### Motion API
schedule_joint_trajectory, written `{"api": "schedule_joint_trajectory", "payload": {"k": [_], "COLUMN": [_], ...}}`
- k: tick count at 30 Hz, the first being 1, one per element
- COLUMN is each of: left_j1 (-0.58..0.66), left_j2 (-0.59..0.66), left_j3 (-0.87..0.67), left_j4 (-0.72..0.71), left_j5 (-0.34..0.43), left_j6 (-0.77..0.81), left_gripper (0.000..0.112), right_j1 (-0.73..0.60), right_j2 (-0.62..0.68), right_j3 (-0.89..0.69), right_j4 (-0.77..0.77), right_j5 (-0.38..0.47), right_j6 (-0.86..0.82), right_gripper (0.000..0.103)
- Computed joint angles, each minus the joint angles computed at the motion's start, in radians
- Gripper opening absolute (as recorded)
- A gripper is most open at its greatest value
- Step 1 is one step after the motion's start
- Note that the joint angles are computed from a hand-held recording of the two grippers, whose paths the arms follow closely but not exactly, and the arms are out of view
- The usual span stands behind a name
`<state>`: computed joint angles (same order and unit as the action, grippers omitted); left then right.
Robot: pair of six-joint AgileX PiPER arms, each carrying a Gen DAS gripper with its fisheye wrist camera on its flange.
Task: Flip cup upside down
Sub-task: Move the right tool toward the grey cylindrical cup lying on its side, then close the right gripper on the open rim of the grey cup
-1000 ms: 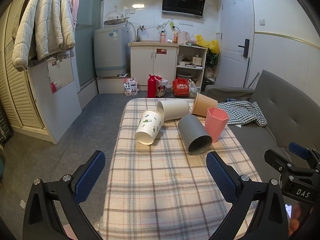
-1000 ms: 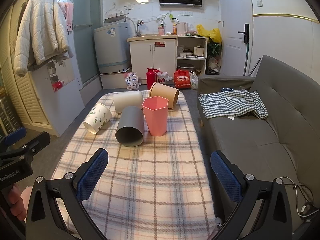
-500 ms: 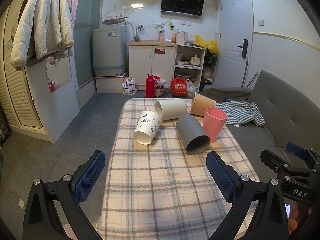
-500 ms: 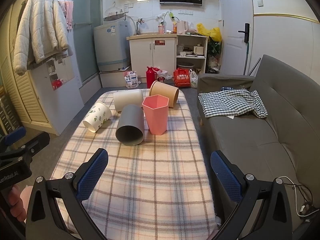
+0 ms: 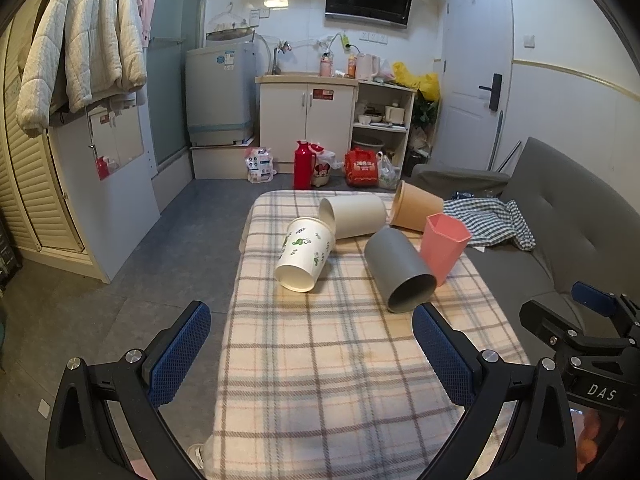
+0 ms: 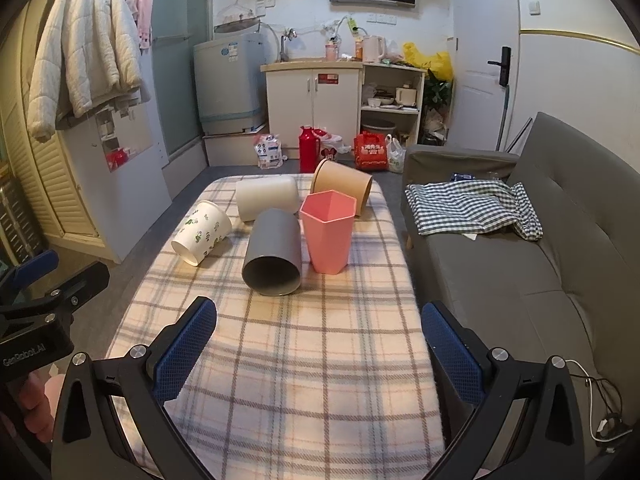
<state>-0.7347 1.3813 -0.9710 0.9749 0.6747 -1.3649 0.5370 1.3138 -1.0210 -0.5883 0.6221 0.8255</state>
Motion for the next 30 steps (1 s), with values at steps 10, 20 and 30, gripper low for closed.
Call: {"api": "schedule_joint_trajectory", "payload": {"k": [10,20,30], "left_j1": [0.208,0.338,0.359], "left_j2": [0.077,0.196,0.222], "left_j3": [-0.007,-0.038,-0.035], "left_j4": [-0.067,-0.140,-0.218], "left_j5": [-0.150,-0.260,-0.267], "left_j6": [0.125,0.218,0.291], "left_gripper": [0.103,0.103,0.103], "right_j1": [-0.048,-0.100,-0.127], "right_j2": [0.269,0.632,0.706], "right_j3": [-0.199,-0.527,-0.597], "right_j4": [0.129,0.283,0.434], "right_j5": [-0.064,-0.024,0.039], "right_j6": [-0.132,-0.264,-0.398], "right_gripper": [0.103,0.100,0.073]}}
